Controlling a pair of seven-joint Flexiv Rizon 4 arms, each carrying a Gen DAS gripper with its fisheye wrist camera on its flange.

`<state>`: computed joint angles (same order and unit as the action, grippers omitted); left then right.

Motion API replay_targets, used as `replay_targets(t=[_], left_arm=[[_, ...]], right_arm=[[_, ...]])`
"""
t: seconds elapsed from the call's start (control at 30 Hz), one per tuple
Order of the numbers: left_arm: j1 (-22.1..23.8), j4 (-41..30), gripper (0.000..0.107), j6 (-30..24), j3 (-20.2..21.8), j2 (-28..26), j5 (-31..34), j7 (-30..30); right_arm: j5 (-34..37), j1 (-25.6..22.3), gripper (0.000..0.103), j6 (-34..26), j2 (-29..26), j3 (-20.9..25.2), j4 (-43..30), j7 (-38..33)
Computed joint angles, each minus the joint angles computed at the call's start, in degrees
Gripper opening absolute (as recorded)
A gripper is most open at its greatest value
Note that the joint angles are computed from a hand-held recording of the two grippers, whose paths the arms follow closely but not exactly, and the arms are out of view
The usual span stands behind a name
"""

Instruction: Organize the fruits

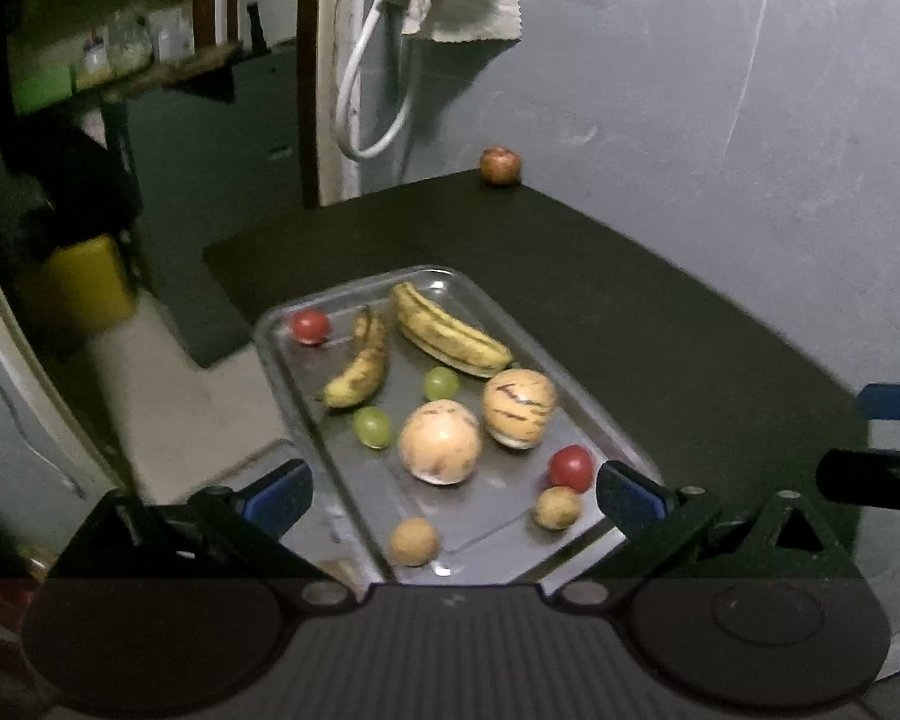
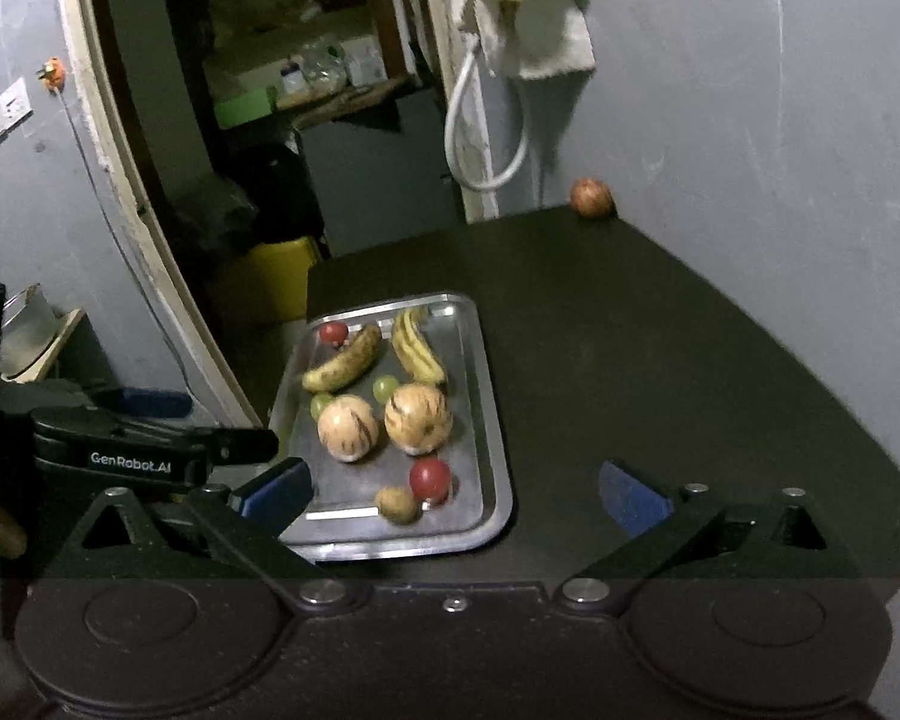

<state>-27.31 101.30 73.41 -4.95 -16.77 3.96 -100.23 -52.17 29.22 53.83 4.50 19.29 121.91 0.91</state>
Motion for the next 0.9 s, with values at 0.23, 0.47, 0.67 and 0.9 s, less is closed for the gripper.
replay_targets(t=[0.23, 0.47, 0.67, 0.9], left_arm=[[0.7, 1.6, 0.103, 1.3, -1.3, 0.5, -2.2, 1.8], [0.7, 2.3, 0.103, 2.5, -1.3, 0.8, -3.3, 2.4], [0.9, 2.7, 0.103, 2.8, -1.3, 1.0, -3.8, 2.8], [0.9, 2.9, 0.103, 3.1, -1.4, 1.0, -4.0, 3.2]], right_arm=[[0.3, 0.4, 0.102, -1.3, -0.4, 0.0, -0.4, 1.2], [-0.5, 0.1, 0.102, -0.7, -0.5, -0.3, -0.5, 1.3], [-0.6, -0.1, 0.102, -0.3, -0.4, -0.4, -0.4, 0.9], [-0.3, 0.0, 0.102, -0.6, -0.4, -0.2, -0.5, 0.6]])
